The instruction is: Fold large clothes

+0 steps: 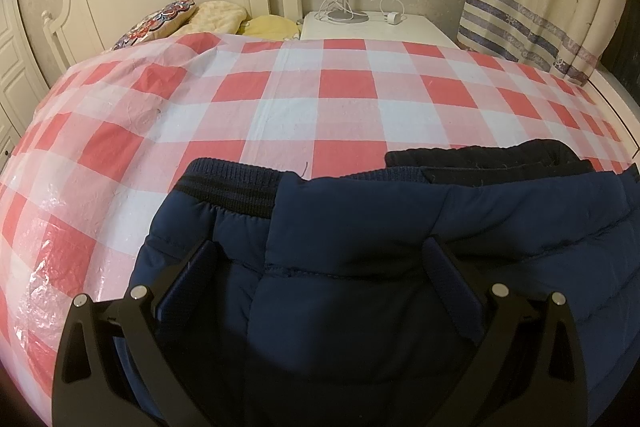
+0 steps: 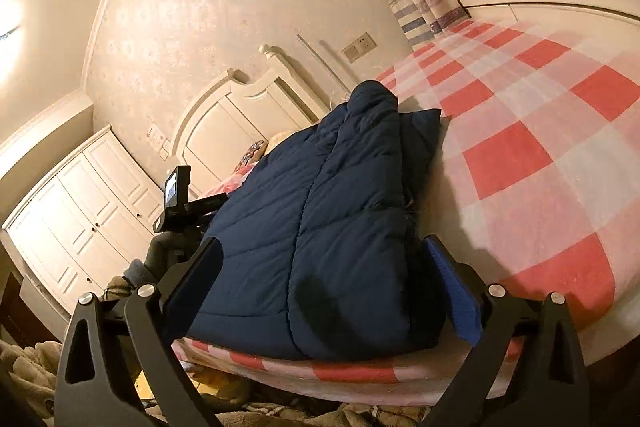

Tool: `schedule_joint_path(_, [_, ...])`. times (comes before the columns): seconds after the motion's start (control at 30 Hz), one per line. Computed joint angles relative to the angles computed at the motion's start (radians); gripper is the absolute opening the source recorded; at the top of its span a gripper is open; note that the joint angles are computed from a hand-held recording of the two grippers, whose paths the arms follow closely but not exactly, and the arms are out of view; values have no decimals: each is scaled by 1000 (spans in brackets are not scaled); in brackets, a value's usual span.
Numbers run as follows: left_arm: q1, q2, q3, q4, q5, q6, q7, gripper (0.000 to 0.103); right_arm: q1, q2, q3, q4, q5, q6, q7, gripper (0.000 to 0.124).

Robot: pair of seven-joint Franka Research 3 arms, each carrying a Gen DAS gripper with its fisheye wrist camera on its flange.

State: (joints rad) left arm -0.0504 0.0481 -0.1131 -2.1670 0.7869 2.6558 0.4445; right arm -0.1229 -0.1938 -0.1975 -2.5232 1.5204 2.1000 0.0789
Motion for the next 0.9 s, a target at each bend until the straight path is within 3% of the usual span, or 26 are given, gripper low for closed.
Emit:
schedule_joint_path(0.1, [0,0,1,-2,5,4,-7,101,14,-75,34,-52,7,164,-8,89])
schedule_joint_path(0.2, [0,1,1,-1,4,4,-7,101,19,-105,16,-78,1,204,4,89])
schedule_joint_path(0.3, [0,1,1,0,8,3,-11,101,20,-90,1,-86,2,226,35,89])
schedule_joint_path(0.47, [0,1,1,-1,5,2,-7,101,14,-58,-22,-68,-86,78,52,89])
schedule_joint_path(0.6, [0,2,1,0,2,1,-5,101,55,-90,42,-75,-143,158,65,90])
schedule_joint_path(0.7, [-1,1,1,0,1,1,-5,101,91,-58,63,-24,-170,199,142,90])
schedule_joint_path(0.9, [-7,3,0,4,27,-22,-35,101,159,69,104,134,-96,300,317,95])
